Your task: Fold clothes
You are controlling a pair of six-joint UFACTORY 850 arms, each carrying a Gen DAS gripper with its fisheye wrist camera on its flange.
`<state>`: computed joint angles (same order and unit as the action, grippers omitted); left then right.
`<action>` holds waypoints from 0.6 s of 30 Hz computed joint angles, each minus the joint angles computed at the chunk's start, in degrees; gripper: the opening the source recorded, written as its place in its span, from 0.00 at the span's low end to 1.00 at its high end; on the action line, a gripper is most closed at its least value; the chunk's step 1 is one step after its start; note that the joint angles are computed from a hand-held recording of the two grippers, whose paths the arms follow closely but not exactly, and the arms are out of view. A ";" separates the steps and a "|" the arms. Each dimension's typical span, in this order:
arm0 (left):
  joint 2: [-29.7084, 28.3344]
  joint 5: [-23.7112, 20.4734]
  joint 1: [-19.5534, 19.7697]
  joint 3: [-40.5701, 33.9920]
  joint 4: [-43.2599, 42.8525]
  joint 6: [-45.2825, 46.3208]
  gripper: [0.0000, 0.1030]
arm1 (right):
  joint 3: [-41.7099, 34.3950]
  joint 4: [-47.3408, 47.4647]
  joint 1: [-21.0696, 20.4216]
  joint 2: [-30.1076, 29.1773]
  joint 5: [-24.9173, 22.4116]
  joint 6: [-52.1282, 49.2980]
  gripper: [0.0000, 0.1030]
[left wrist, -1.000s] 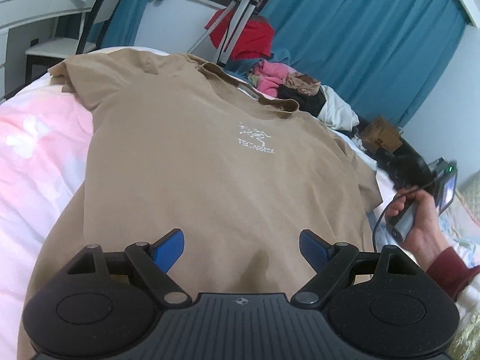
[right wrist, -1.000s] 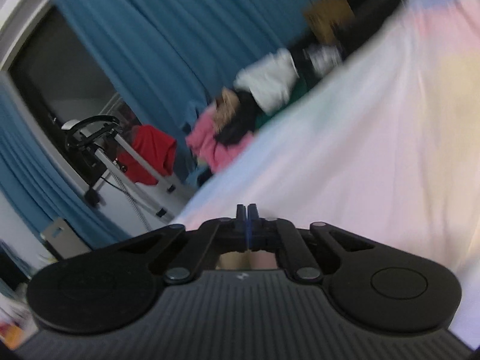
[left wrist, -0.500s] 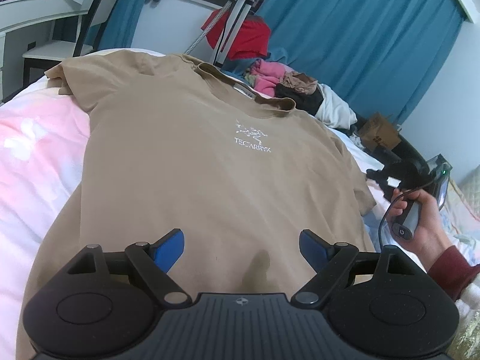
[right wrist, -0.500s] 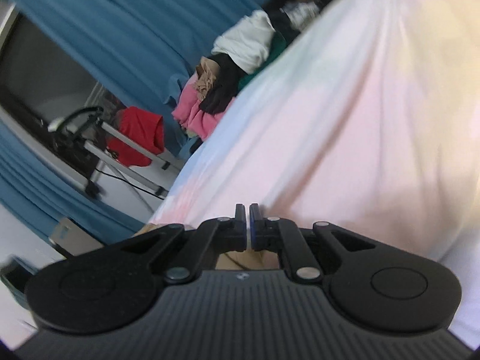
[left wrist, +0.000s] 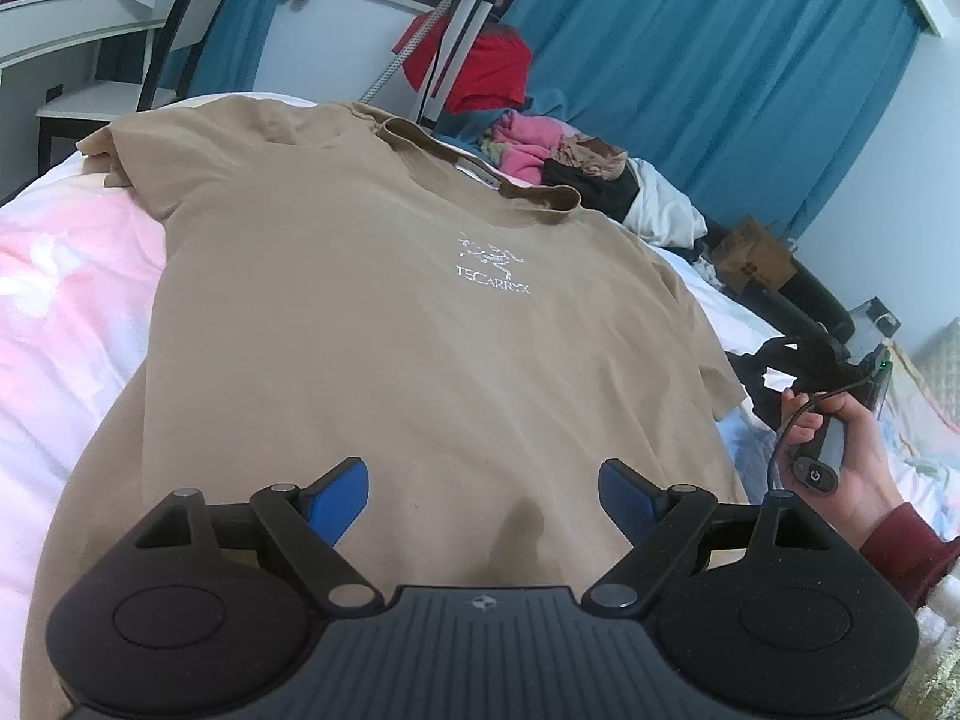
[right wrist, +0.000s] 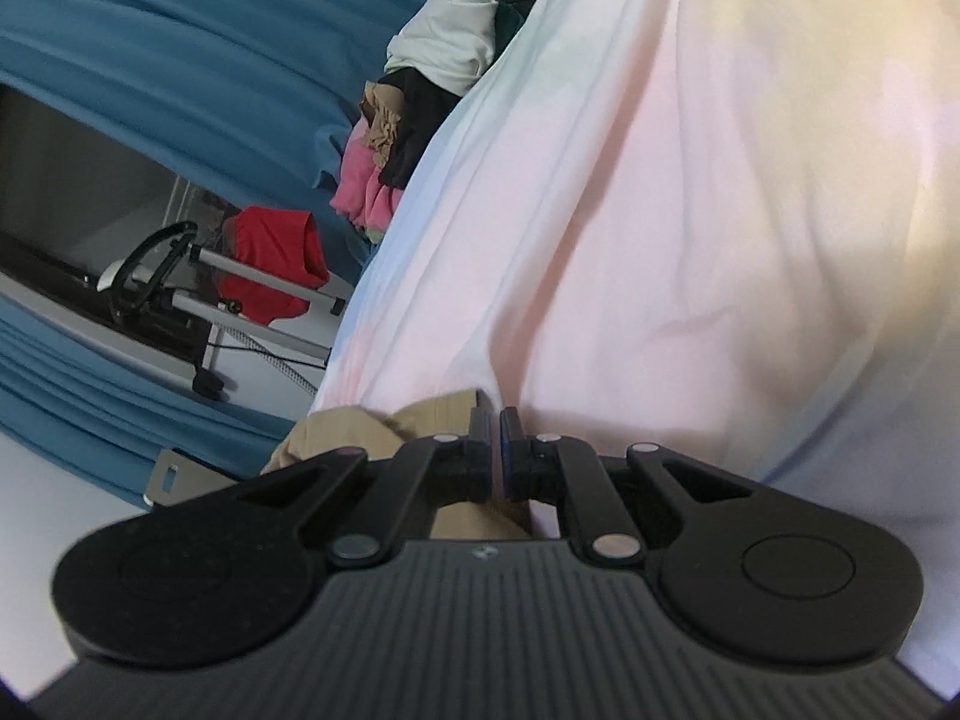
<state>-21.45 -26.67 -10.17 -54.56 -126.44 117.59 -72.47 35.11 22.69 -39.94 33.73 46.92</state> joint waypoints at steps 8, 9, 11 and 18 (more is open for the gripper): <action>0.25 -0.24 0.12 0.35 0.22 0.53 0.83 | -2.14 11.62 2.81 0.06 1.72 -14.70 0.82; 0.23 -0.20 0.13 0.32 0.32 0.47 0.83 | -2.36 13.58 3.37 -0.03 3.00 -16.97 0.85; 0.19 -0.15 0.16 0.25 0.67 0.15 0.83 | -2.72 16.02 4.20 -0.16 4.86 -20.13 0.84; 0.24 -0.74 0.23 0.42 0.72 0.20 0.83 | 0.70 11.58 3.98 1.36 3.44 -6.64 0.78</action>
